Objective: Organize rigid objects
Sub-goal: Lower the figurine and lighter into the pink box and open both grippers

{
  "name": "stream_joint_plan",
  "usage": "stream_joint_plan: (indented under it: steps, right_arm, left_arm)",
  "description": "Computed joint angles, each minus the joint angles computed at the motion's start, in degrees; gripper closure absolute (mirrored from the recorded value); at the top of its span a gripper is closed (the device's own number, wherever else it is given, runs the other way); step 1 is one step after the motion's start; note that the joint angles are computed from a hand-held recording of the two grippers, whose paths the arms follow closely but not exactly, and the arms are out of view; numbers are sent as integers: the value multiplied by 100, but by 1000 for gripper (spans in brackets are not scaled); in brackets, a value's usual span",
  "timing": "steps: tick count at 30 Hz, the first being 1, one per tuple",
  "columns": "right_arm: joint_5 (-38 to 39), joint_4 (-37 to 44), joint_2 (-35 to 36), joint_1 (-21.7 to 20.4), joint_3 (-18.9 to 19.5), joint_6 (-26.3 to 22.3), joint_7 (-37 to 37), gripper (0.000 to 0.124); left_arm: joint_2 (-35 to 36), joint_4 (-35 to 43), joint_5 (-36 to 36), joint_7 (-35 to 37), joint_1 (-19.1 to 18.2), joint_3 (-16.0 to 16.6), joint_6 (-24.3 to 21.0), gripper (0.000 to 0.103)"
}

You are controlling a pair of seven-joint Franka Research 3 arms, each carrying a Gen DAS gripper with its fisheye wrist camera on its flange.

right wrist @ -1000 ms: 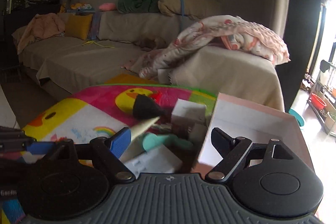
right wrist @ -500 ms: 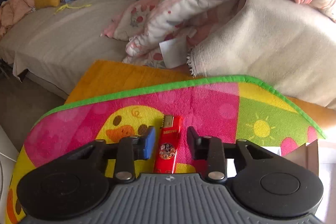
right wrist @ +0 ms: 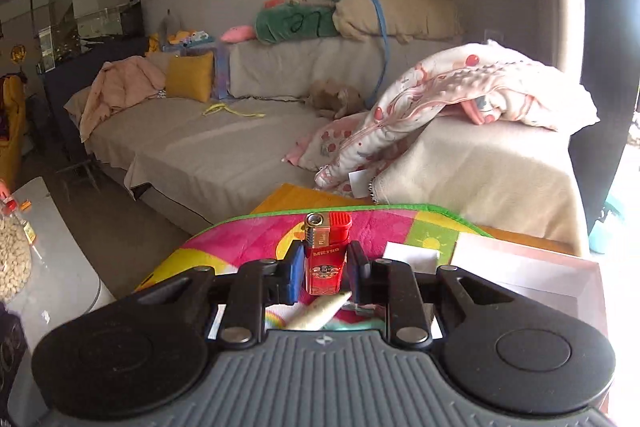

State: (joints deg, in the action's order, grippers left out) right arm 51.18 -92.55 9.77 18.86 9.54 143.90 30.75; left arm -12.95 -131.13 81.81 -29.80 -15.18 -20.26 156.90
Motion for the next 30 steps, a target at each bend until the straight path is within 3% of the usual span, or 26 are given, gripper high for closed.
stream_joint_plan:
  steps: [4, 9, 12, 14, 16, 18, 20, 23, 25, 30]
  right_arm:
    - [509, -1296, -1084, -317, -353, -157, -570, 102]
    - [752, -2640, -1976, -370, -820, 409, -958, 102]
    - [1077, -3060, -2229, -351, -1070, 544, -1263, 102]
    - [1287, -3163, -2257, -350, -1185, 561, -1399, 102]
    - [1471, -3160, -2200, -378, -1254, 557, -1421, 102]
    - [1643, -3092, -2106, -404, -1272, 563, -1424, 102]
    - [1860, -3031, -2033, -424, -1267, 580, -1497, 102]
    - [2238, -2880, -1901, -459, -1249, 562, -1647, 102]
    - [2319, -2636, -1699, -493, -1194, 535, -1574, 102]
    - [2276, -1665, -973, -547, -927, 577, -1170, 102]
  left_arm:
    - [515, 549, -171, 718, -123, 21, 405, 66]
    - [1270, 1577, -765, 1992, -319, 172, 417, 66]
    - [1819, 2487, -839, 2517, -456, 360, 109, 66]
    - [2301, 3203, -817, 2417, -528, 582, 90, 66]
    - [2847, 3898, -1523, 3077, -503, 674, 52, 66]
    - [3268, 4479, -1997, 3607, -609, 752, -445, 66]
    - [3283, 4487, -1714, 3095, -813, 1060, -454, 65]
    - [2899, 3893, -1034, 1853, -989, 1451, 139, 65]
    - [2648, 3530, -663, 1451, -999, 1462, 224, 65]
    - [1987, 2571, -292, 1005, -841, 1130, -112, 65]
